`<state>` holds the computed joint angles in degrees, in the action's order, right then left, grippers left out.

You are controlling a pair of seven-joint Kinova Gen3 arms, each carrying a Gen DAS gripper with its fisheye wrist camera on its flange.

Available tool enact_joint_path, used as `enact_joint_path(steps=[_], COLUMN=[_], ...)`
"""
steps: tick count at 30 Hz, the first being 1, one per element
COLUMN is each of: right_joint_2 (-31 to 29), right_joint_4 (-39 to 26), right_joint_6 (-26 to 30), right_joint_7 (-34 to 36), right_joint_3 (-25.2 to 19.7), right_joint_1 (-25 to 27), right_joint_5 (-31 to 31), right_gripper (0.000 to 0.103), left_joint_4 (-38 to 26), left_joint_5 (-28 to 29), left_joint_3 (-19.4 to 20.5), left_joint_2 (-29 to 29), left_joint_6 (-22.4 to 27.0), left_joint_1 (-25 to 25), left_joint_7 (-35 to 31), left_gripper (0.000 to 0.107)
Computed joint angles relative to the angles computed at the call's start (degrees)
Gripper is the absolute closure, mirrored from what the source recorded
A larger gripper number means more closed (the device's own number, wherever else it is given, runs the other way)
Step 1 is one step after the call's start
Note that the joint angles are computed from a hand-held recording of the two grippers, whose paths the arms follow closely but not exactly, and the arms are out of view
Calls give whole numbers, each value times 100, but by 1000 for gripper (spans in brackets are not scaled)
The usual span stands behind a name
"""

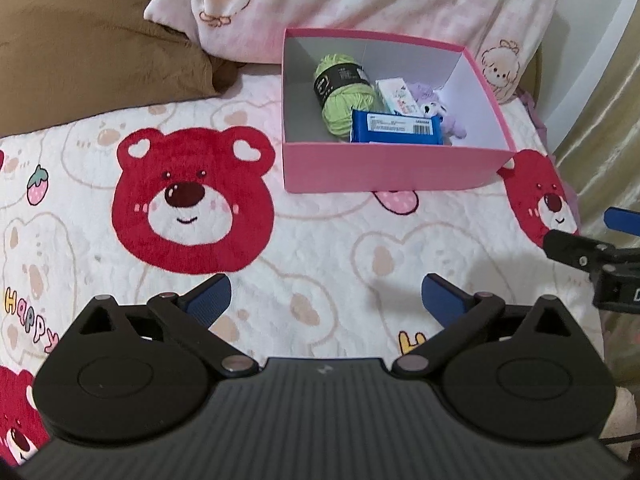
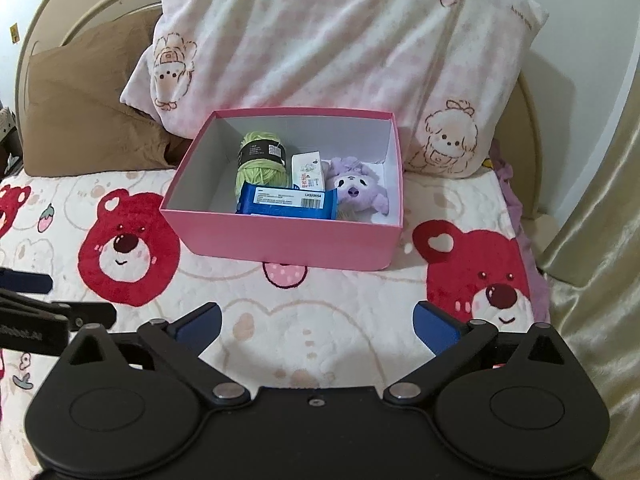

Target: Organize objects

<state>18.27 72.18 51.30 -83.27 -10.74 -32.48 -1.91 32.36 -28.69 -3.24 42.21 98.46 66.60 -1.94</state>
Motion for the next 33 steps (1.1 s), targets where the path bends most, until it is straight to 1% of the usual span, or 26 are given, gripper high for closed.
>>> enact_joint_path(steps=[8, 10, 14, 18, 23, 33], right_joint_2=[33, 42, 77, 70, 64, 146], right_joint_4=[-64, -64, -128, -143, -173, -296], right_joint_6=[91, 98, 201, 282, 403, 618], right_joint_7=[-174, -189, -339, -469, -589, -845], right_joint_3=[57, 54, 106, 140, 154, 204], right_joint_1=[-90, -102, -198, -299, -364, -434], right_joint_5=[149, 170, 322, 530, 677, 855], right_gripper=[0, 0, 0, 0, 0, 0], left_joint_4=[-250, -451, -815, -1038, -1476, -1644], left_joint_5=[171, 168, 260, 276, 223, 296], left_joint_3=[-8, -40, -62, -155, -304, -372], left_joint_2=[155, 274, 449, 548, 737, 793], left_joint_6=[250, 402, 609, 737, 1070, 1243], left_joint_1=[-94, -86, -120, -75, 9, 1], left_joint_7=[55, 73, -144, -203, -297, -337], left_gripper=[4, 4, 4, 4, 4, 4])
